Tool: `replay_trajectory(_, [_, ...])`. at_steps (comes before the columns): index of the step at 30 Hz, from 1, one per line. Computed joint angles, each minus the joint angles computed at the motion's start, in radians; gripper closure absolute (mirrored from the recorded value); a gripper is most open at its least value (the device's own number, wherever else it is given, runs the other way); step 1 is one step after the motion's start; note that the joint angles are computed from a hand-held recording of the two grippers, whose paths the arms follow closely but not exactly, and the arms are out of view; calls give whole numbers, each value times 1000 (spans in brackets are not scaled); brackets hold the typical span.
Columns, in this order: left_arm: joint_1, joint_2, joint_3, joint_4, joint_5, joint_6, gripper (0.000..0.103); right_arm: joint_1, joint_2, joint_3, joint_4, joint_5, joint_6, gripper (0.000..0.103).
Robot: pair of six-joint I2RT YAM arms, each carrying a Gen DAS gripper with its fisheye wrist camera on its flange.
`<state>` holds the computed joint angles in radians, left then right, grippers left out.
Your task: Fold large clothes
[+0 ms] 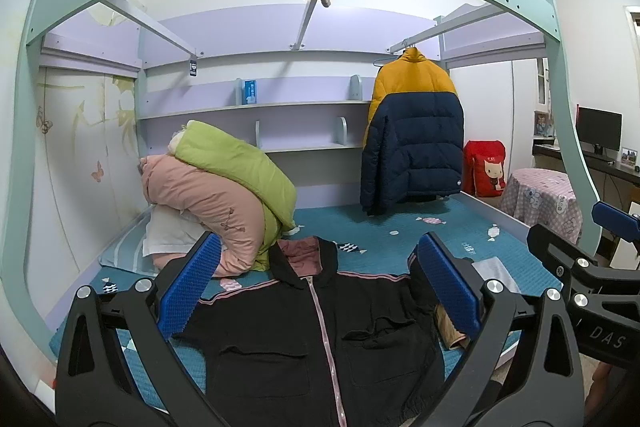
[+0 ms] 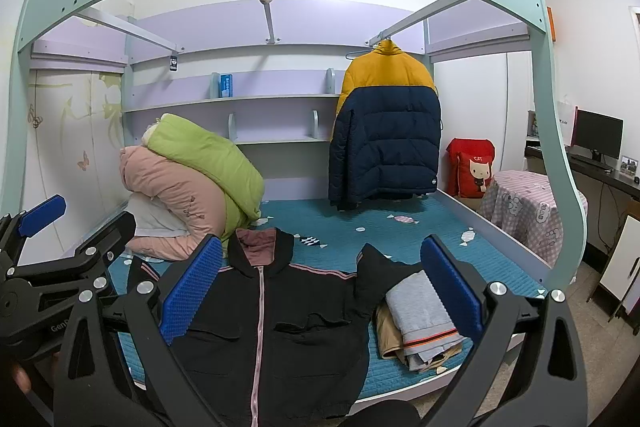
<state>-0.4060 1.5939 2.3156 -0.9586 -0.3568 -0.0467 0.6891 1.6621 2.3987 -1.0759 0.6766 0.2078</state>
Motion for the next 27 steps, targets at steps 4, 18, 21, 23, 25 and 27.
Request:
replay_trajectory(4, [5,3,6,-3,6,2,5,0,5,8,-4,0,1,7])
replay_trajectory(18, [11,10,25,-16,13,2,5,-1,9,10,0,0,-2,7])
replay_trajectory(21, [4,6,17,-13,6,1,5,0,6,7,0,2,-2,7])
replay_trajectory(23, [9,7,20,-14,10,1,5,-2,7,8,1,-1,-1,7])
replay_trajectory(25, [9,5,15,-11,11,3,5,-2,5,6,0,-1,-1,7])
replay_trajectory(27, [15,5,16,-11,18,4,5,-2,2,-2,8,1,-5,7])
